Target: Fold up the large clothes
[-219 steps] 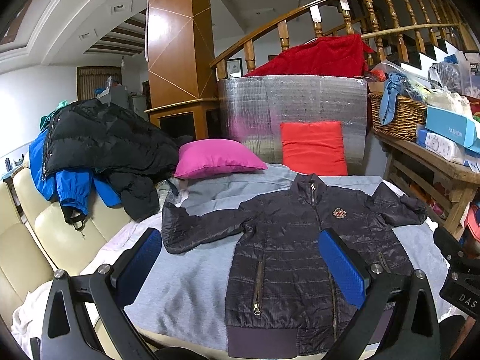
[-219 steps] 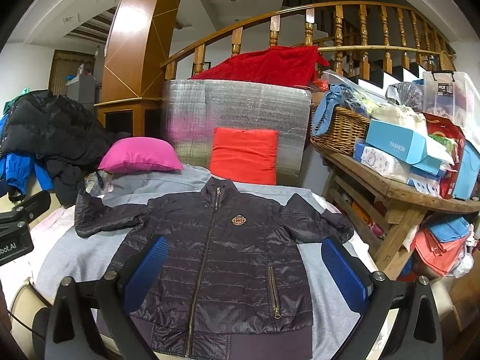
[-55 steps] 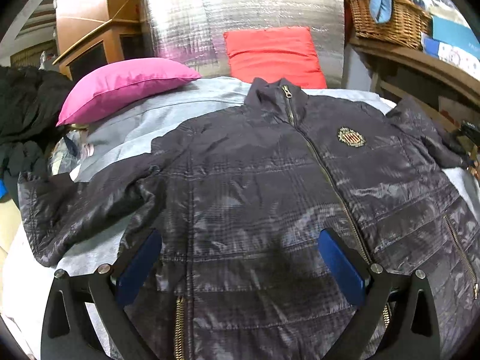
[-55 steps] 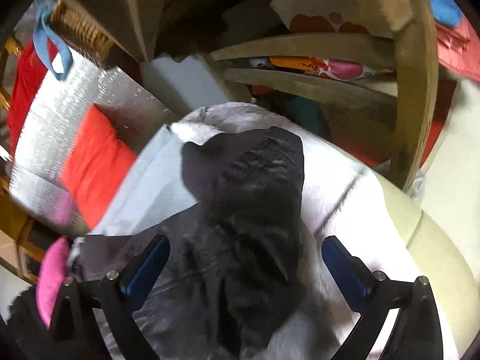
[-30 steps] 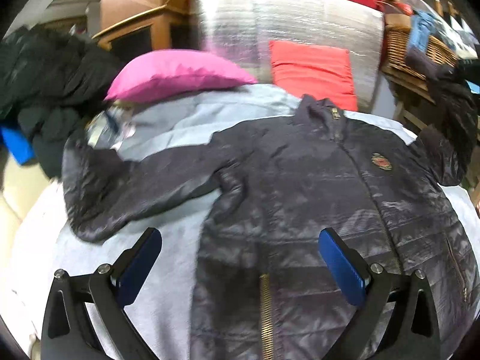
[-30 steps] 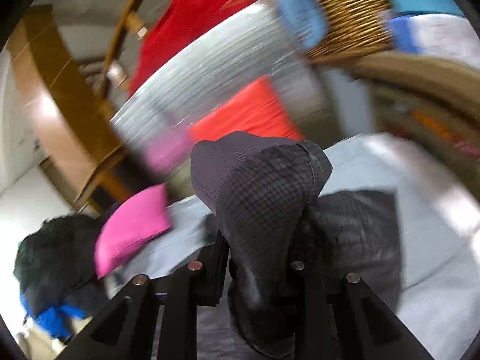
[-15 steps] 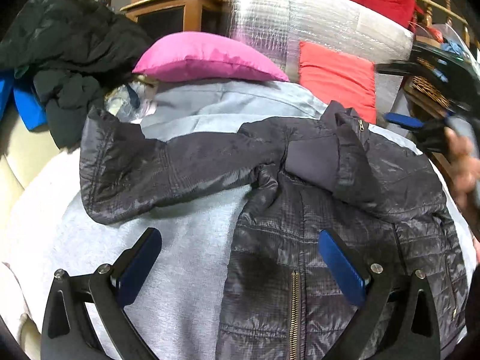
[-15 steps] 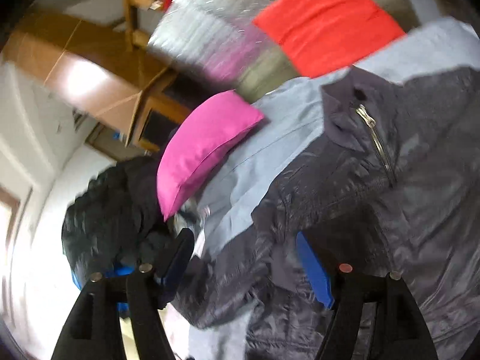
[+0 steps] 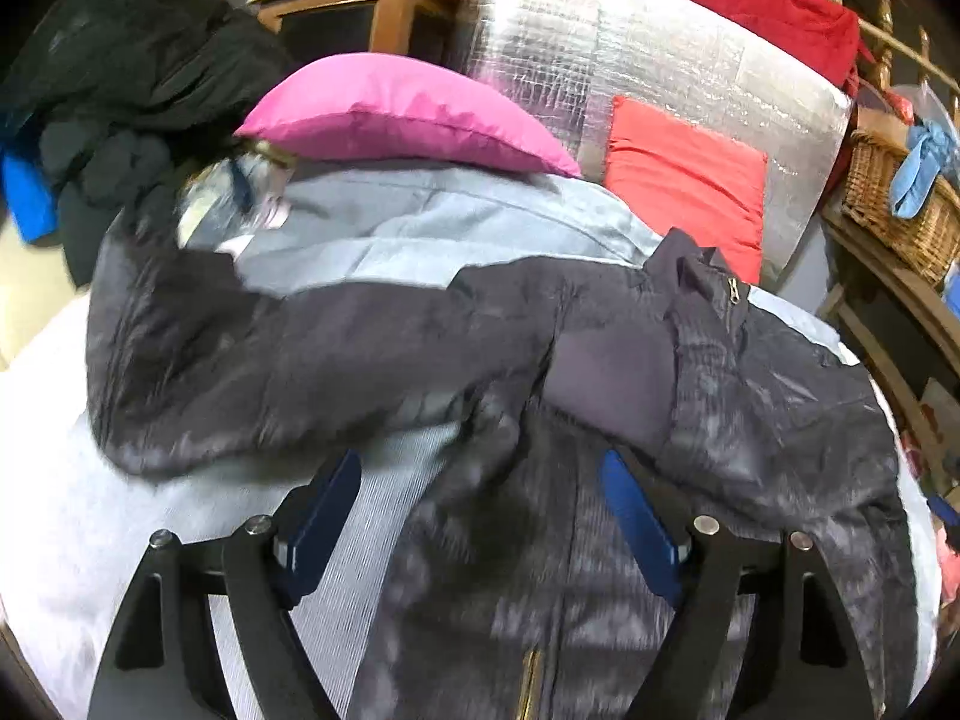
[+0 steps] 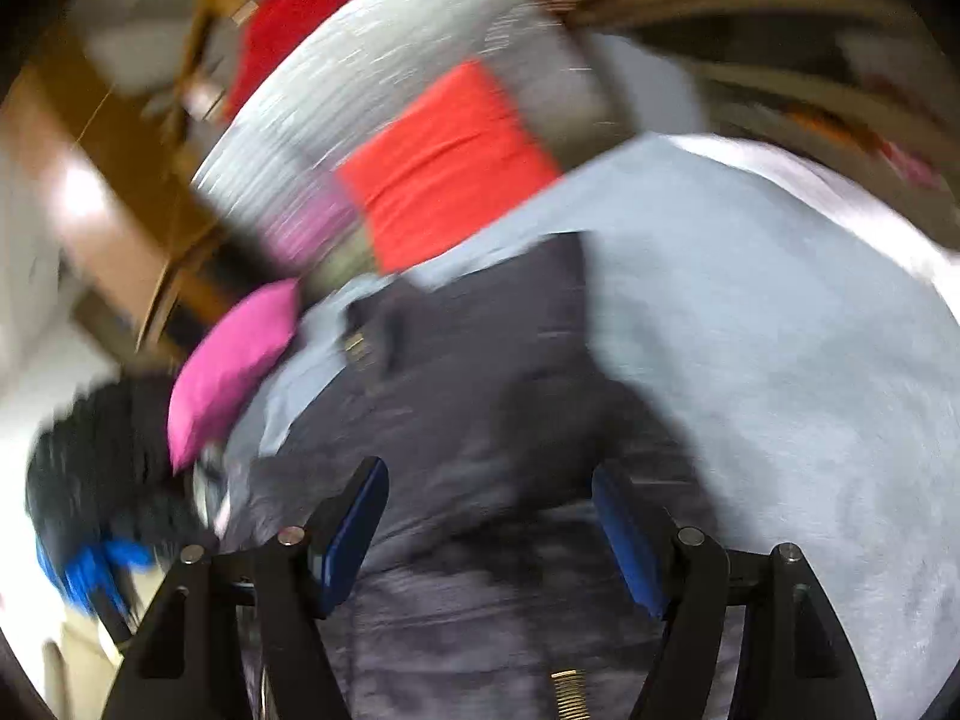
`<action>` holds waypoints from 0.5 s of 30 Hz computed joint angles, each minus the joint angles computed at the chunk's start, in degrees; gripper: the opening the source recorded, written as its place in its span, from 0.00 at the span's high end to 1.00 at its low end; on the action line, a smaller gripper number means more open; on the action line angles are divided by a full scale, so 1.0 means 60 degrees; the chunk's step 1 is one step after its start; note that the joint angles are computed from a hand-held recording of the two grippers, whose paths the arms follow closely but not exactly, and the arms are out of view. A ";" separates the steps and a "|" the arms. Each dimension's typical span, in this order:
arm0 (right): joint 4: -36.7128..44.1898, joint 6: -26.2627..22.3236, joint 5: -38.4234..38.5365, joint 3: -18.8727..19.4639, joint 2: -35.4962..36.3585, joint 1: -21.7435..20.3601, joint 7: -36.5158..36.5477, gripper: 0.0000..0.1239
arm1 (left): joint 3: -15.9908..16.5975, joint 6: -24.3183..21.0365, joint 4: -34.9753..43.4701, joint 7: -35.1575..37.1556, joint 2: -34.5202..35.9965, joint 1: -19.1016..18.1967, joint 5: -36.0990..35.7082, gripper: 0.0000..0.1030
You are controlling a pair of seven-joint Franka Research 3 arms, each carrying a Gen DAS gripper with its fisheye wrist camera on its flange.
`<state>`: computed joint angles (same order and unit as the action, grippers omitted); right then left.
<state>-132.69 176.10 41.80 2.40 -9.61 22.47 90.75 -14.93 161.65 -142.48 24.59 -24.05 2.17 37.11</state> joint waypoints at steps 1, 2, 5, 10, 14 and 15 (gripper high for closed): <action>0.0009 0.0207 0.1082 -0.0526 0.0128 0.0464 -0.0909 0.41 | -0.0048 -0.0096 0.0310 0.0099 0.0249 0.0073 0.0115 0.19; 0.0191 0.0200 0.1672 -0.0726 0.0318 0.0600 -0.1466 0.41 | 0.0022 -0.0202 0.0683 0.0358 0.0573 0.0033 0.0116 0.18; 0.1135 -0.0313 0.3980 -0.1050 0.1138 0.0609 -0.3440 0.41 | 0.0860 -0.0802 0.1867 0.2267 0.1717 -0.0786 -0.1414 0.05; 0.2407 -0.1322 0.5490 -0.0734 0.2028 -0.0092 -0.4648 0.41 | 0.1317 -0.1103 0.3134 0.3485 0.3099 -0.1088 -0.3826 0.05; 0.2759 -0.1486 0.3990 -0.0345 0.2545 -0.0440 -0.3705 0.39 | 0.1207 -0.1227 0.3924 0.3658 0.3997 -0.1082 -0.4548 0.05; 0.2829 -0.1489 0.3554 -0.0265 0.2668 -0.0495 -0.3352 0.39 | 0.1171 -0.1247 0.4080 0.3546 0.4158 -0.1088 -0.4361 0.05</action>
<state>-115.72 167.17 63.12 0.81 6.39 19.50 70.63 -7.91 154.17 -118.00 45.87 0.90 -4.36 10.94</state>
